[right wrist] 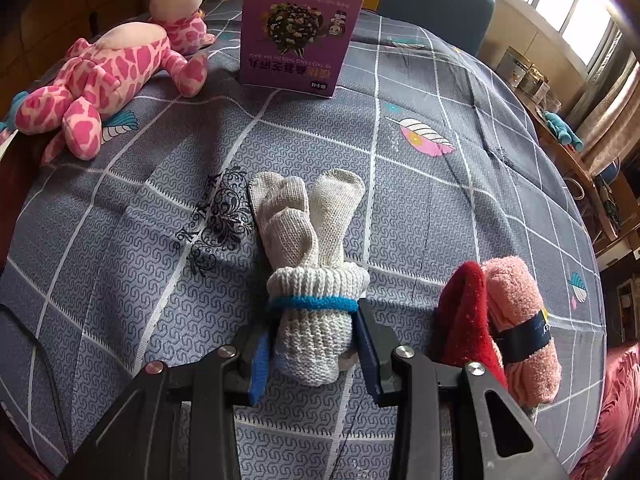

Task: Organize soft objects
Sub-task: 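Lower the blue tissue pack into the gold tray and open the left gripper, then carry the white knit gloves into the gold tray and open the right gripper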

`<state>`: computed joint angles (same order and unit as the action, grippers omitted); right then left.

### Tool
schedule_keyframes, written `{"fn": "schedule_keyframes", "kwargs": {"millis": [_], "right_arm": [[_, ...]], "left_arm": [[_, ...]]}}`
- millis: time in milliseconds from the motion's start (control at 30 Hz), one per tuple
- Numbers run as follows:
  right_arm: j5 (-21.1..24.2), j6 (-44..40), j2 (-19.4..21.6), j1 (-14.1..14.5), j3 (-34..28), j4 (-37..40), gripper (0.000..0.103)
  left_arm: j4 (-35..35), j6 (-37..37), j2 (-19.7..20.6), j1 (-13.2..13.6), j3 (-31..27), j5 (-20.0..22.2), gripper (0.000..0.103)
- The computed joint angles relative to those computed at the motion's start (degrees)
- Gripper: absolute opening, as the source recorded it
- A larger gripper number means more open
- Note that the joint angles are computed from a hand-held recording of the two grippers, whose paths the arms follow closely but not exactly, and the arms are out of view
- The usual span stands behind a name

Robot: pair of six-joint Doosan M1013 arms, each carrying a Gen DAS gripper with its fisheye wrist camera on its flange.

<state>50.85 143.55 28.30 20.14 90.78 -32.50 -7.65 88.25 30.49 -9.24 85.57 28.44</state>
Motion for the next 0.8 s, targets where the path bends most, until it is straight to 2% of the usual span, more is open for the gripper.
{"fn": "schedule_keyframes", "kwargs": {"millis": [67, 200, 400, 600, 800], "right_arm": [[0.1, 0.1, 0.0, 0.0, 0.0, -0.1, 0.037], [0.1, 0.1, 0.0, 0.0, 0.1, -0.2, 0.037], [0.3, 0.4, 0.0, 0.2, 0.2, -0.6, 0.037], [0.8, 0.8, 0.0, 0.3, 0.2, -1.2, 0.037], [1.6, 1.8, 0.2, 0.6, -0.1, -1.5, 0.036]], "left_arm": [[2.4, -1.9, 0.0, -0.2, 0.2, -0.6, 0.07], [5.0, -3.7, -0.3, -0.4, 0.8, -1.8, 0.07], [10.4, -7.7, -1.9, -1.3, 2.5, -5.8, 0.07], [6.8, -3.4, -4.2, -2.0, 4.2, -10.0, 0.07], [-0.2, 5.0, -5.9, -2.5, 5.4, -12.2, 0.071]]}}
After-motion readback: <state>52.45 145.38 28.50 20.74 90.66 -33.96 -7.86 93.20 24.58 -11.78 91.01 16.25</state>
